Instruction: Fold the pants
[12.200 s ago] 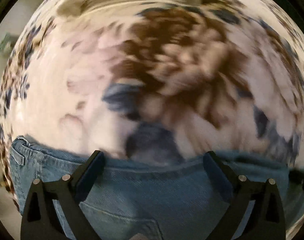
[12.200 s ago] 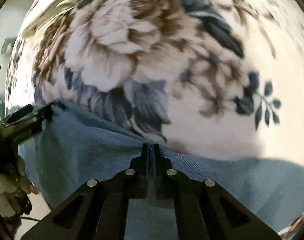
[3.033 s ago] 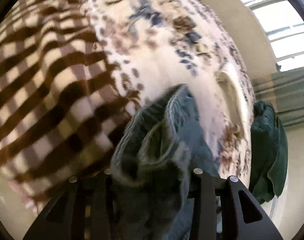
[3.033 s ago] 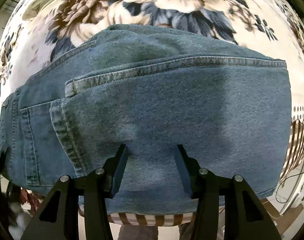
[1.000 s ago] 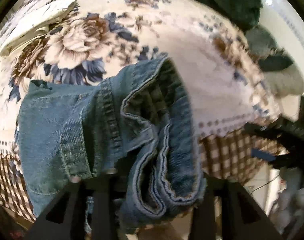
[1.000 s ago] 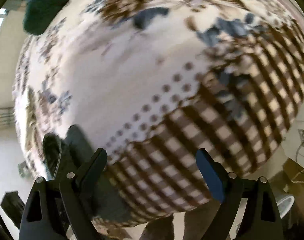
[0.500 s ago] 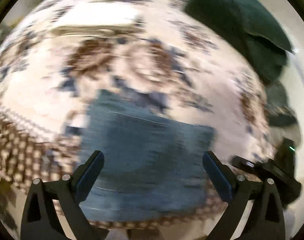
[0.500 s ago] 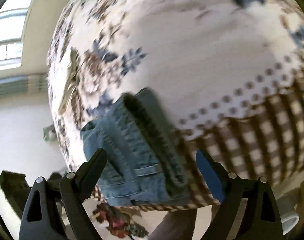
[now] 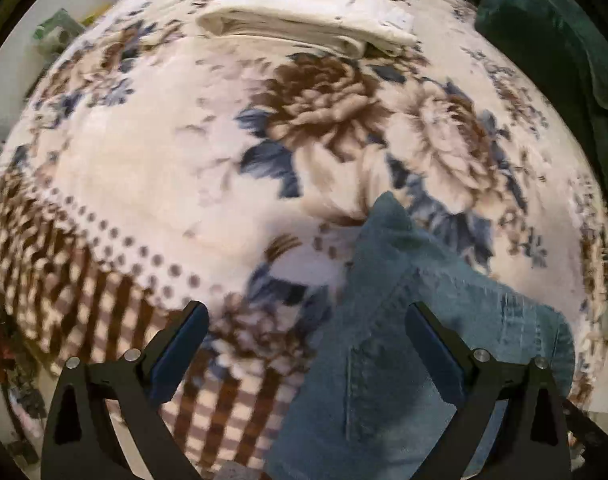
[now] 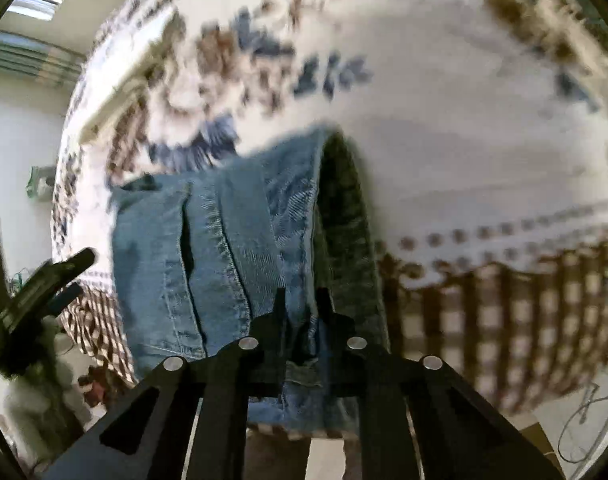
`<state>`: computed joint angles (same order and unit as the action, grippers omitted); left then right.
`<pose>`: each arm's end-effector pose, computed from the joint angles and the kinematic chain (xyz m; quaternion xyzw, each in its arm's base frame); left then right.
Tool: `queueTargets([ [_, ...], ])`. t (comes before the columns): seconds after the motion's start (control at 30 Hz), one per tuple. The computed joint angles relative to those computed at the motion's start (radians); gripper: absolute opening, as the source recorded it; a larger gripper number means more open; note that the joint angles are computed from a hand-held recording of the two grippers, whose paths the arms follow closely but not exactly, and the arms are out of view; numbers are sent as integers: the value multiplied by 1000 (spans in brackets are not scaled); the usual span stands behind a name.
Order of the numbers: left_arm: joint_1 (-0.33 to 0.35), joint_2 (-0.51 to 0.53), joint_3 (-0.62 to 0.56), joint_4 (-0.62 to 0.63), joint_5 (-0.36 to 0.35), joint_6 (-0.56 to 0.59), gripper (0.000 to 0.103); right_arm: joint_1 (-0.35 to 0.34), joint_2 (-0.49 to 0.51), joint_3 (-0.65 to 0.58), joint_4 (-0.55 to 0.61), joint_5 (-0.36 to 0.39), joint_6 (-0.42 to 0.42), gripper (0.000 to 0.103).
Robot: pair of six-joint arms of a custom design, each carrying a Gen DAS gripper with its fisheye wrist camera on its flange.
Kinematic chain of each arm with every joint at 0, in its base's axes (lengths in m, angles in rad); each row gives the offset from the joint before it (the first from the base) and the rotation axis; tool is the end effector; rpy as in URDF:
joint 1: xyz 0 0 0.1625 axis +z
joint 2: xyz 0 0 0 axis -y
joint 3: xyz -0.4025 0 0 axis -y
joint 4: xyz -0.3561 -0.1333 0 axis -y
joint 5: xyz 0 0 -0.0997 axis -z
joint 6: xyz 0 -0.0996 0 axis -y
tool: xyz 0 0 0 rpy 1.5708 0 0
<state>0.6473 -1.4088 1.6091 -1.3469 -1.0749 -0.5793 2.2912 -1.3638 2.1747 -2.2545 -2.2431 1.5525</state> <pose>-0.2649 -0.4268 0.3680 0.2132 0.9248 -0.0147 0.3146 0.3287 -0.2664 0.2083 -0.3616 -0.8702 0.2734 0.1930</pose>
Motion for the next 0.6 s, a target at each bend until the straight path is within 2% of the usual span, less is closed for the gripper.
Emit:
queueTargets([
  [0.03,7,10,-5,-14,-15,7,100,24,-26,-18,62,-13,54,10],
  [0.13,19,35,0,-76,-61,47,100,37,-71,-52,244,-17,153,10],
  [0.2,27,63,6,-113,-87,79,100,15,-92,-26,283,-1,184,10],
  [0.27,45,100,11,-156,-122,110,100,-41,-124,51,194,36,167,10],
  [0.33,67,134,3,-173,-159,121,100,-126,-142,138,39,110,48,13],
  [0.37,85,158,-4,-181,-188,118,100,-150,-149,171,-21,129,29,17],
  [0.4,96,175,-4,-193,-201,115,100,-173,-149,200,-81,149,6,25],
  [0.43,112,202,-9,-203,-210,125,96,-186,-147,215,-106,156,-4,28],
  [0.5,136,227,-5,-230,-228,159,34,-188,-150,235,-132,144,-3,28],
  [0.53,156,241,-5,-248,-261,182,31,-187,-154,247,-147,136,1,30],
  [0.6,165,246,-1,-268,-262,195,28,-181,-167,248,-117,120,40,30],
])
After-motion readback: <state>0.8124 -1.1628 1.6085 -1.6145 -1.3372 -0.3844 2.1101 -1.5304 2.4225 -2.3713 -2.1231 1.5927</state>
